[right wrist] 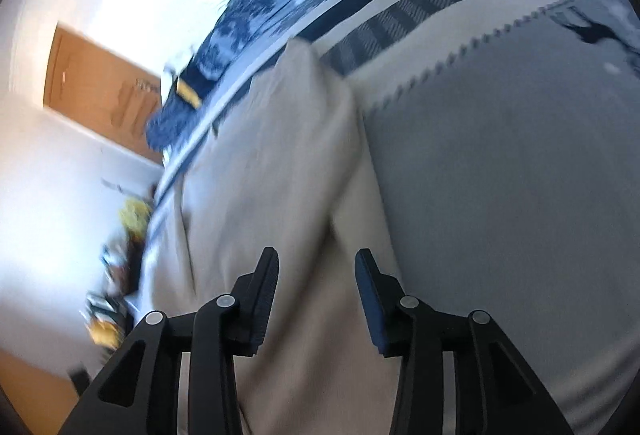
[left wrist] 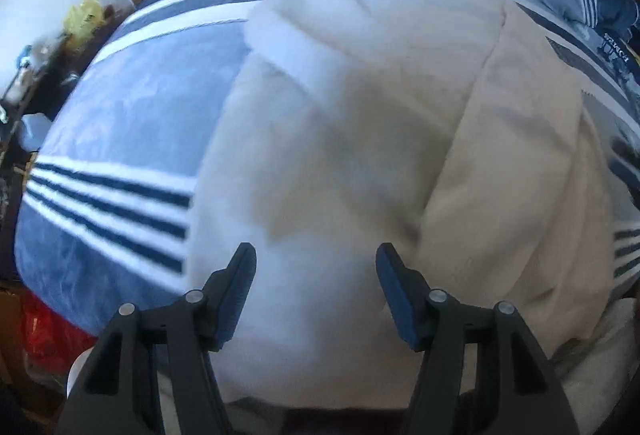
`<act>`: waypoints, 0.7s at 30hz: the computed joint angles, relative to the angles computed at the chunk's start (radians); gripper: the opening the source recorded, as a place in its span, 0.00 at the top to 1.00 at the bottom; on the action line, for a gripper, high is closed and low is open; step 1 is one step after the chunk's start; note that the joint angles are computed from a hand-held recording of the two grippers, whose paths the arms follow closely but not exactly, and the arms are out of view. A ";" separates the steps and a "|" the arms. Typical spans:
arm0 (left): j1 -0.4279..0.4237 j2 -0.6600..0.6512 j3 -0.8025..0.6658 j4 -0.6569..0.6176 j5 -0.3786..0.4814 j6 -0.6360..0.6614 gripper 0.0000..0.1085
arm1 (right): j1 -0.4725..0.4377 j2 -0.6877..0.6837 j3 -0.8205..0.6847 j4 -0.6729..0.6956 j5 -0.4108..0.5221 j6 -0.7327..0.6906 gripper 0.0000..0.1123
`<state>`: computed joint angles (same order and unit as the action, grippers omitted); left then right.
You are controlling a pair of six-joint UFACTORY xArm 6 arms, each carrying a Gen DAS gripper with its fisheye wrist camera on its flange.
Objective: Fold small clothes
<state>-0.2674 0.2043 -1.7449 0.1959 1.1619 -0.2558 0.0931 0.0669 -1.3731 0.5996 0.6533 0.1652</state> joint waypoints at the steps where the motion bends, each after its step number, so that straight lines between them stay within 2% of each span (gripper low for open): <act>1: 0.000 -0.039 0.066 0.037 -0.056 -0.021 0.43 | 0.014 -0.058 0.063 -0.037 -0.004 0.029 0.62; 3: 0.025 -0.116 0.189 0.074 -0.143 -0.079 0.41 | 0.035 -0.149 0.152 -0.083 0.003 0.062 0.61; 6: 0.067 -0.175 0.270 0.027 -0.170 -0.111 0.41 | 0.072 -0.255 0.234 -0.251 0.028 0.154 0.61; 8: 0.081 -0.202 0.304 0.041 -0.178 -0.123 0.41 | 0.089 -0.317 0.282 -0.320 0.041 0.218 0.59; 10: 0.083 -0.215 0.316 0.057 -0.172 -0.115 0.41 | 0.099 -0.367 0.326 -0.342 0.043 0.253 0.50; 12: 0.097 -0.230 0.329 0.030 -0.181 -0.105 0.40 | 0.119 -0.401 0.345 -0.460 0.066 0.369 0.35; 15: 0.131 -0.244 0.338 -0.034 -0.171 -0.093 0.40 | 0.134 -0.412 0.348 -0.553 0.115 0.479 0.35; 18: 0.154 -0.236 0.328 -0.088 -0.147 -0.064 0.40 | 0.137 -0.436 0.370 -0.602 0.116 0.539 0.35; 20: 0.159 -0.245 0.341 -0.089 -0.141 -0.062 0.40 | 0.127 -0.440 0.379 -0.558 0.121 0.502 0.35; 21: 0.161 -0.239 0.335 -0.095 -0.125 -0.059 0.40 | 0.122 -0.430 0.369 -0.524 0.155 0.469 0.35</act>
<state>-0.1061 -0.0346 -1.4096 0.1013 1.0367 -0.3151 0.2148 -0.3635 -1.0036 0.0752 0.8080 0.6341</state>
